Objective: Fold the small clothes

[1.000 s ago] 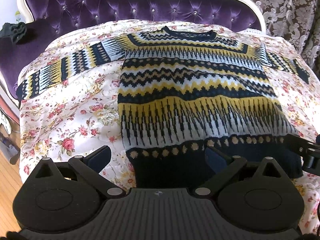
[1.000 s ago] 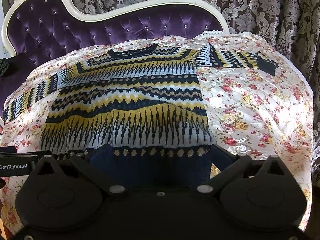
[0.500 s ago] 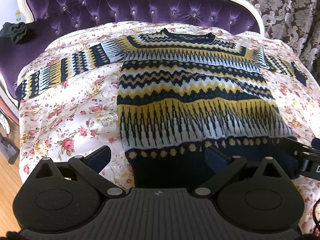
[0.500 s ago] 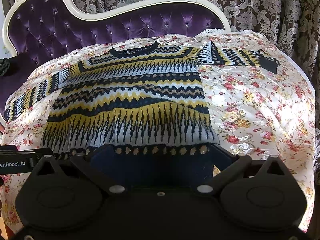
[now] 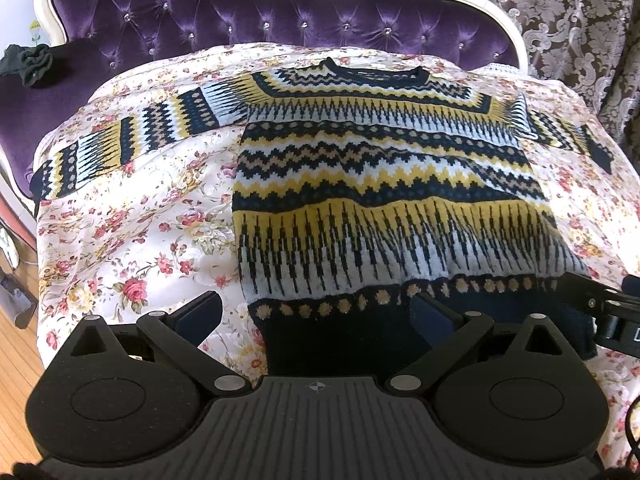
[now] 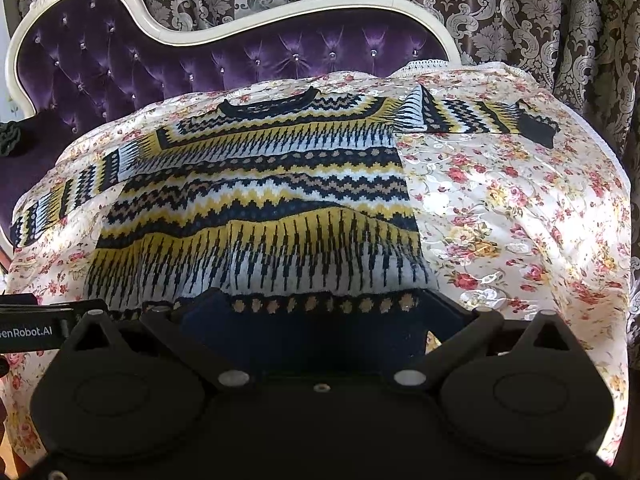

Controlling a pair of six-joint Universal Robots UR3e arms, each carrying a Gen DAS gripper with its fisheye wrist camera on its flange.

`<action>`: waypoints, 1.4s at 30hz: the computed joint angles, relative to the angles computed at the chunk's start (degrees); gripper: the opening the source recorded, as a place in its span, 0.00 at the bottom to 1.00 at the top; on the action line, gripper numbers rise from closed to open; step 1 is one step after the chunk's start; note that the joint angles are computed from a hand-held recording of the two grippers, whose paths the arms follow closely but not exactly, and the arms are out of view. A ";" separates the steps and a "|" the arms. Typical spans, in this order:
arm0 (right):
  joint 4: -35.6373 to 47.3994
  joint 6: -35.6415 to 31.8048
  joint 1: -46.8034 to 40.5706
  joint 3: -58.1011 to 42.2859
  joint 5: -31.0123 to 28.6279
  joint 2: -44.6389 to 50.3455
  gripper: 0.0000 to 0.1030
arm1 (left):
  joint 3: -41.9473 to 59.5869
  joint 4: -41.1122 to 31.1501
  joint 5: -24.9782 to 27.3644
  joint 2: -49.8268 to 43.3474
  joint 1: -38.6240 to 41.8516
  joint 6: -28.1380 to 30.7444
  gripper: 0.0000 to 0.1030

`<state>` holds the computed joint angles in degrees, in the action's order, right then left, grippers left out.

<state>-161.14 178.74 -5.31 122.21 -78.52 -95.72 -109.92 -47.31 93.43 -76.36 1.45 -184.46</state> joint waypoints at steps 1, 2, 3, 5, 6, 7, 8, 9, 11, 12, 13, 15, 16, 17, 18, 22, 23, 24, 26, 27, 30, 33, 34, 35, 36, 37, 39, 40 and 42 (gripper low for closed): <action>-0.09 -0.03 -0.01 0.03 0.02 0.02 1.00 | 0.19 -0.17 -0.16 -0.09 0.12 0.01 0.98; -0.15 -0.01 0.00 0.01 0.00 0.07 1.00 | 0.37 -0.33 -0.20 -0.17 0.10 -0.08 0.98; -0.16 0.01 0.00 -0.01 0.00 0.09 1.00 | 0.56 -0.44 -0.21 -0.29 0.07 -0.15 0.98; -0.22 0.02 -0.02 -0.19 0.08 0.32 1.00 | 0.50 -0.32 -0.17 -0.30 0.07 -0.01 0.98; -0.19 0.04 0.01 -0.27 0.05 0.40 1.00 | 0.38 -0.27 -0.21 -0.22 0.17 0.05 0.98; -0.21 0.08 0.03 -0.44 0.04 0.60 1.00 | 0.39 -0.32 -0.24 -0.21 0.21 0.07 0.98; -0.14 0.05 0.03 -0.42 0.04 0.55 1.00 | 0.56 -0.42 -0.29 -0.36 0.27 0.10 0.98; -0.10 0.04 0.02 -0.50 0.05 0.61 1.00 | 0.68 -0.41 -0.41 -0.54 0.39 0.16 0.98; -0.22 0.07 0.01 -0.34 0.04 0.51 1.00 | 0.82 -0.47 -0.40 -0.64 0.34 0.04 0.98; -0.28 0.02 -0.02 -0.27 0.09 0.49 1.00 | 0.83 -0.32 -0.46 -0.81 0.45 0.05 0.98; -0.28 0.02 -0.02 -0.27 0.09 0.49 1.00 | 0.89 -0.29 -0.56 -0.92 0.50 0.01 0.98; -0.17 0.00 0.00 -0.57 0.11 0.77 1.00 | 0.79 -0.10 -0.94 -1.05 0.85 0.15 0.98; -0.23 -0.01 -0.01 -0.54 0.12 0.78 1.00 | 0.82 -0.16 -1.03 -1.12 0.93 0.14 0.98; -0.30 -0.02 0.01 -0.58 0.12 0.88 1.00 | 0.77 -0.06 -1.02 -1.10 0.92 0.12 0.98; -0.26 0.06 0.09 -0.90 0.08 1.20 1.00 | 0.77 -0.04 -1.01 -1.13 0.91 0.05 0.98; -0.14 0.20 0.34 -1.71 0.11 1.96 1.00 | 0.76 -0.19 -1.57 -1.30 1.42 0.04 0.98; -0.18 0.20 0.46 -1.93 0.03 2.19 1.00 | 0.79 -0.26 -1.60 -1.36 1.47 0.04 0.98; -0.24 0.21 0.54 -2.10 -0.04 2.39 1.00 | 0.88 -0.35 -1.67 -1.44 1.54 0.07 0.98; -0.33 0.19 0.41 -2.07 0.11 2.49 1.00 | 1.10 -0.51 -1.84 -1.64 1.62 0.11 0.98; -0.25 0.19 0.40 -1.97 0.12 2.32 1.00 | 1.32 -0.65 -1.93 -1.81 1.68 0.17 0.98; -0.32 0.08 0.01 -2.19 0.48 2.65 1.00 | 2.24 -1.19 -2.48 -2.39 2.01 0.36 0.98; -0.41 -0.03 -0.19 -2.92 0.53 3.29 1.00 | 3.40 -1.44 -3.07 -3.19 2.35 0.53 0.98; -0.47 -0.09 -0.35 -3.17 0.67 3.48 1.00 | 3.87 -1.43 -3.24 -3.54 2.46 0.74 0.98; -0.61 -0.16 -0.48 -3.56 0.82 3.83 1.00 | 4.51 -1.42 -3.28 -4.00 2.47 0.97 0.98; -0.70 -0.29 -0.69 -3.91 1.00 4.13 1.00 | 5.26 -1.39 -3.14 -4.56 2.38 1.17 0.98; -0.83 -0.38 -0.89 -4.32 1.21 4.51 1.00 | 6.06 -1.23 -2.95 -5.17 2.27 1.33 0.98; 0.04 -0.55 -1.52 -5.76 1.89 5.32 1.00 | 7.47 -0.26 -3.13 -6.32 2.45 1.90 0.98; 0.38 -0.60 -2.07 -6.50 2.71 5.75 1.00 | 8.26 0.18 -3.36 -6.96 2.60 2.13 0.98; 1.15 -0.43 -3.60 -8.10 4.97 6.69 1.00 | 10.15 1.19 -3.98 -8.54 2.90 2.49 0.98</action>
<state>-159.99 178.31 -8.92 114.12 -73.55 -89.03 -99.77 -46.12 89.45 -84.90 4.35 -181.97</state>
